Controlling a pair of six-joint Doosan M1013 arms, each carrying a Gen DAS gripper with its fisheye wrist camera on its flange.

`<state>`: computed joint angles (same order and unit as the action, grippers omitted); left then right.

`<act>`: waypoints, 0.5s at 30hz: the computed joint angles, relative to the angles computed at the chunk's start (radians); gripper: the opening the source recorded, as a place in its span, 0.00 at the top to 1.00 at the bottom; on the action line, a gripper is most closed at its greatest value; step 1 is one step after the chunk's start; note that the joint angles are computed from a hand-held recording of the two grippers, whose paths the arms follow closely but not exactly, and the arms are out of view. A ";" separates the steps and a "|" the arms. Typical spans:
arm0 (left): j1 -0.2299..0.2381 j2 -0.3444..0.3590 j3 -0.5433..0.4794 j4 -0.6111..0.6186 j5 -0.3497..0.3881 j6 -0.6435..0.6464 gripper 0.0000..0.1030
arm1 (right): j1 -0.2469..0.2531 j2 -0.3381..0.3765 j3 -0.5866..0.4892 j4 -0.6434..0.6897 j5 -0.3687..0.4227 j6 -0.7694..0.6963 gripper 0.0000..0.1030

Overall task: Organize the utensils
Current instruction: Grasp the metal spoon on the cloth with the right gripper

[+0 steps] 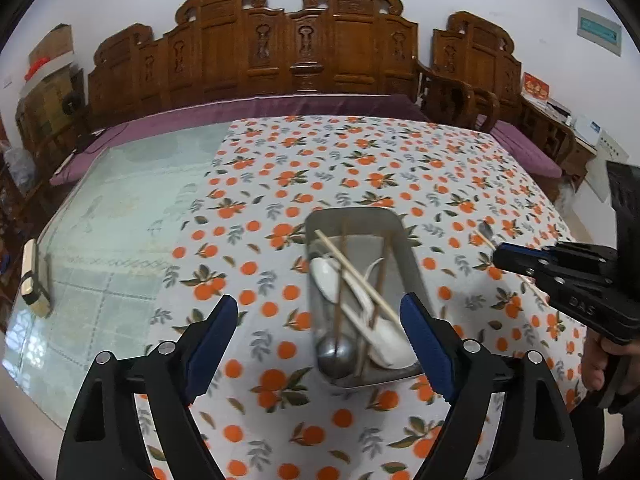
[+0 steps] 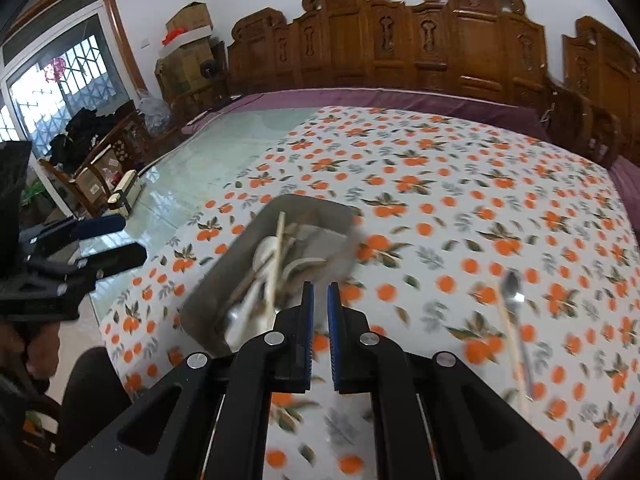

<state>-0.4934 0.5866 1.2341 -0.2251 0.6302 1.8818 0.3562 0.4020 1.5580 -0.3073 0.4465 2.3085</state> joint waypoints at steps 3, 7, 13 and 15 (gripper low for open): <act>-0.014 -0.003 0.002 -0.009 0.000 0.012 0.18 | -0.002 -0.040 0.051 -0.066 0.005 0.058 0.90; -0.033 0.000 0.000 -0.033 0.007 0.037 0.17 | -0.010 -0.086 0.113 -0.138 0.019 0.135 0.90; -0.062 0.016 -0.015 -0.046 0.021 0.039 0.15 | -0.032 -0.136 0.190 -0.212 0.059 0.215 0.77; -0.073 0.022 -0.020 -0.046 0.025 0.037 0.15 | -0.037 -0.147 0.210 -0.236 0.063 0.241 0.76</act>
<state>-0.5660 0.6089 1.2146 -0.2712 0.6548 1.9192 0.3191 0.2547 1.7683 -0.5429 0.5094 2.5497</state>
